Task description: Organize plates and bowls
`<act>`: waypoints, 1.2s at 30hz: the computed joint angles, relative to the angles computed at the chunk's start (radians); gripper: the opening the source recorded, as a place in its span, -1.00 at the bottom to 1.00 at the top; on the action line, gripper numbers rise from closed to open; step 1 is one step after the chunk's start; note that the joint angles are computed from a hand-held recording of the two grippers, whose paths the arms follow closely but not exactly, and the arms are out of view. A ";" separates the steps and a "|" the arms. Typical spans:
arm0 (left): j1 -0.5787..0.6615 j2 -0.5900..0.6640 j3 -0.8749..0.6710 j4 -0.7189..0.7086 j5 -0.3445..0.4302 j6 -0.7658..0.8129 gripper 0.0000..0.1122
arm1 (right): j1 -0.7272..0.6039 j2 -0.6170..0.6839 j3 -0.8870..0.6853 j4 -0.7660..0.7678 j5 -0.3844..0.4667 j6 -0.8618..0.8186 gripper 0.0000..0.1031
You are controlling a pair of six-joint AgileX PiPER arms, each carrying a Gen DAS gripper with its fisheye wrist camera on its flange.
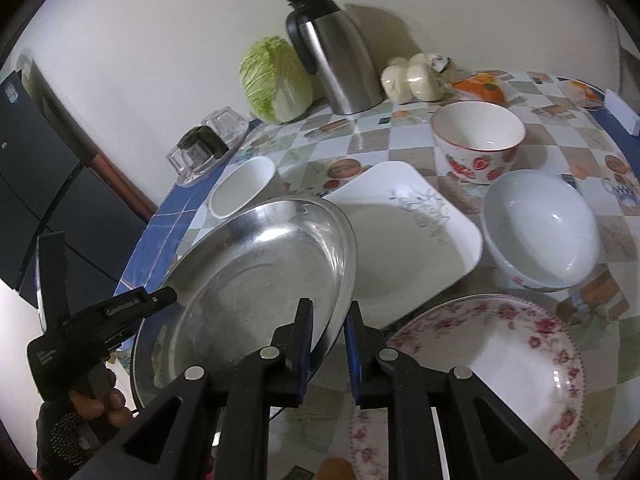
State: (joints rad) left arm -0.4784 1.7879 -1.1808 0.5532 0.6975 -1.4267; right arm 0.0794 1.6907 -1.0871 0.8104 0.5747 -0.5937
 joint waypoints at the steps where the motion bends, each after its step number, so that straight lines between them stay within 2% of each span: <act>1: -0.005 0.003 -0.006 -0.001 -0.007 0.002 -0.36 | -0.012 0.000 0.000 0.001 0.003 -0.004 -0.66; 15: -0.061 0.126 -0.192 -0.035 0.005 0.103 -0.36 | -0.160 0.035 -0.026 0.060 0.044 -0.052 -0.63; 31: -0.041 0.243 -0.364 -0.045 -0.009 0.185 -0.36 | -0.158 0.138 -0.111 0.036 -0.015 0.008 -0.63; 36: -0.037 0.266 -0.391 -0.021 -0.037 0.177 -0.36 | -0.150 0.156 -0.116 0.031 -0.047 0.013 -0.63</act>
State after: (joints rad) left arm -0.5151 2.0544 -1.5721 0.5322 0.6606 -1.2494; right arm -0.0707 1.8467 -1.2033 0.8416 0.5281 -0.5803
